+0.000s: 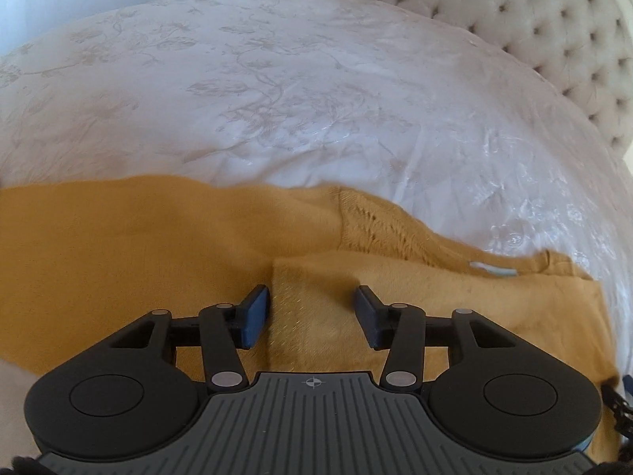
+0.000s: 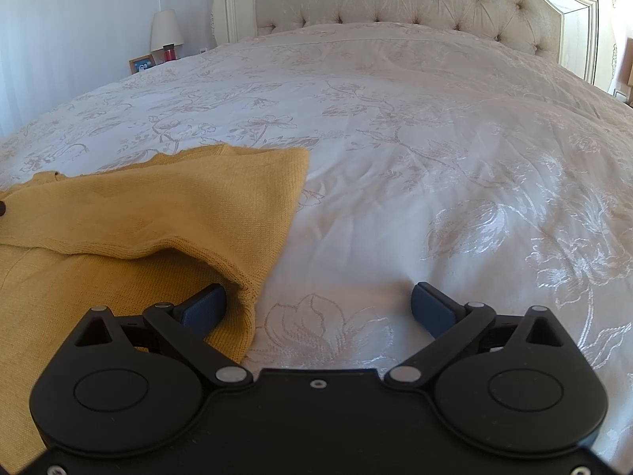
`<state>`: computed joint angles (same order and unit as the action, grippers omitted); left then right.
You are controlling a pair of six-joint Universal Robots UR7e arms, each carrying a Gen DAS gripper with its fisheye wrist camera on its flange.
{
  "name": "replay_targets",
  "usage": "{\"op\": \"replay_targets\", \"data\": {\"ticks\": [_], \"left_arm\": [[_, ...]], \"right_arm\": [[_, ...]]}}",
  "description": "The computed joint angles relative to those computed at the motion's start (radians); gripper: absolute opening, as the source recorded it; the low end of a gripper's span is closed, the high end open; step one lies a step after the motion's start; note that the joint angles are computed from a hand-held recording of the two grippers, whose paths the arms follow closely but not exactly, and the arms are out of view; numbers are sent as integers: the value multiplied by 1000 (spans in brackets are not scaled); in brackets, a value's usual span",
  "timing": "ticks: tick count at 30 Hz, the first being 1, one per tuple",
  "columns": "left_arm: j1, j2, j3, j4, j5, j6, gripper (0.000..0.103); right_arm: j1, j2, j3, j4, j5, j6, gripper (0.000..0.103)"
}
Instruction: Fold small clothes
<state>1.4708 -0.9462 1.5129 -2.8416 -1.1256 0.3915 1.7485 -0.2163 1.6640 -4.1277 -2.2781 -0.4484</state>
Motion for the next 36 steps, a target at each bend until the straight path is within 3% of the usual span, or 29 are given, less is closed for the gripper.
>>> {"op": "replay_targets", "data": {"ticks": [1,2,3,5,8,11,13,17,25,36], "left_arm": [[-1,2,3,-15,-9,14,40],[-1,0,16,-49,-35,43,14],[-1,-7,35,-83,-69,78,5],[-8,-32,106,-197,-143,185,6],[-26,-74,244,-392,-230,457,6],[-21,-102,333,-479,-287,679,6],[-23,-92,326,-473,-213,675,6],[-11,-28,236,-483,-44,552,7],[-23,25,187,-496,59,588,9],[-30,69,78,-420,151,440,12]], "right_arm": [[0,1,-1,0,0,0,101],[1,1,-2,0,0,0,101],[1,1,-2,0,0,0,101],[1,2,-2,1,-1,0,101],[1,1,-2,2,-1,0,101],[1,2,-3,2,-1,0,101],[1,2,-3,2,-2,0,101],[0,1,-2,2,0,0,101],[2,3,-4,7,0,3,102],[-1,1,-1,3,7,5,102]]}}
